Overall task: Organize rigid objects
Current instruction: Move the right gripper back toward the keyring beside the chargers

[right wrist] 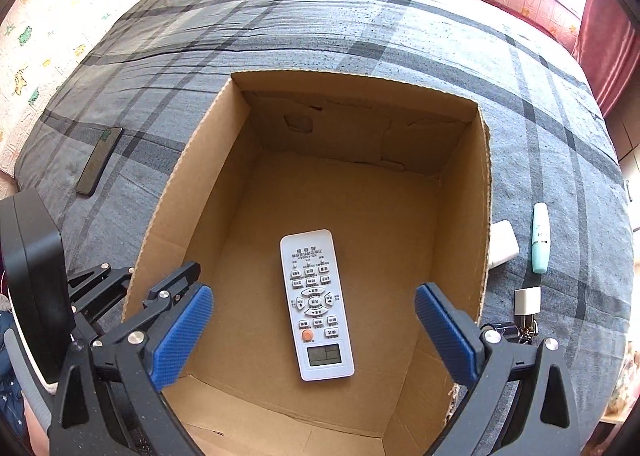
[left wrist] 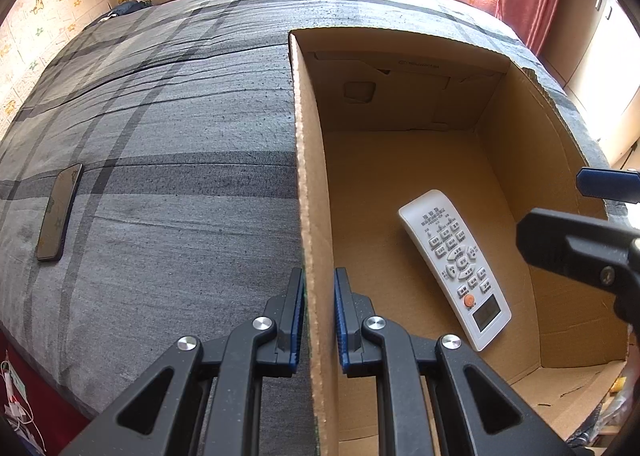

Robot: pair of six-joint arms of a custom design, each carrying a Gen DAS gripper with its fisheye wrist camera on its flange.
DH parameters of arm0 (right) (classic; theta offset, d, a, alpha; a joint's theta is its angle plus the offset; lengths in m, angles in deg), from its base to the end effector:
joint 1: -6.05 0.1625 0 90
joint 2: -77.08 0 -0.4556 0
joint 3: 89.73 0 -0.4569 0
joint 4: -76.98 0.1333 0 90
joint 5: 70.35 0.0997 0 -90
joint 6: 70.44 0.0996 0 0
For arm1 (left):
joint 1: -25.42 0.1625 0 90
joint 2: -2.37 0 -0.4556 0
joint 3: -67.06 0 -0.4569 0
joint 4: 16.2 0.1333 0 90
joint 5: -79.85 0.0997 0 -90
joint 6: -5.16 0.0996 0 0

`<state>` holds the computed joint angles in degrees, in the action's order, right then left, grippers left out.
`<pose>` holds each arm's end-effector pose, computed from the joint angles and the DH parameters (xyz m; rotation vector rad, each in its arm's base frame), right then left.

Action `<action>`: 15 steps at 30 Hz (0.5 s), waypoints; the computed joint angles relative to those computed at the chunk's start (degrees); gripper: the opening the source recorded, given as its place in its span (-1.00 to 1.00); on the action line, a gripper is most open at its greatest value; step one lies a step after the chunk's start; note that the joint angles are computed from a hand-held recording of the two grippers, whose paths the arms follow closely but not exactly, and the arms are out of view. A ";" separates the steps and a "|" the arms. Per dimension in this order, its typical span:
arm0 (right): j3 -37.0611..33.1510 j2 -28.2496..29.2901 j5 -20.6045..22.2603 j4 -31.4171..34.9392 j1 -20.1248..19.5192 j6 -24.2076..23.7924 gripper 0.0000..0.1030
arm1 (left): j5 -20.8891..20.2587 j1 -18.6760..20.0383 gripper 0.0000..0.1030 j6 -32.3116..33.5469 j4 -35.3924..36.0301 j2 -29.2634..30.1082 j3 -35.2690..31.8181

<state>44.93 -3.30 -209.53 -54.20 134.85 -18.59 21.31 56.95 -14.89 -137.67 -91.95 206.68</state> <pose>0.3116 -0.2951 0.1547 -0.1428 -2.3227 0.5686 -0.2130 -0.3481 0.1857 0.9248 2.3885 -0.2159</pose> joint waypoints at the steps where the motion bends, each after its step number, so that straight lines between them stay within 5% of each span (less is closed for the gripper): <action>1: 0.00 -0.13 -0.03 0.14 -0.02 0.09 1.00 | 0.02 -0.01 -0.71 -0.06 0.01 0.03 0.00; 15: 2.30 -9.67 -2.49 9.37 0.41 6.86 0.99 | 0.29 -0.48 -0.71 -0.58 0.46 0.21 -0.05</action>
<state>47.23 -12.97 -212.02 -44.84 135.26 -11.73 21.60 56.47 -15.46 -137.21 -91.74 206.63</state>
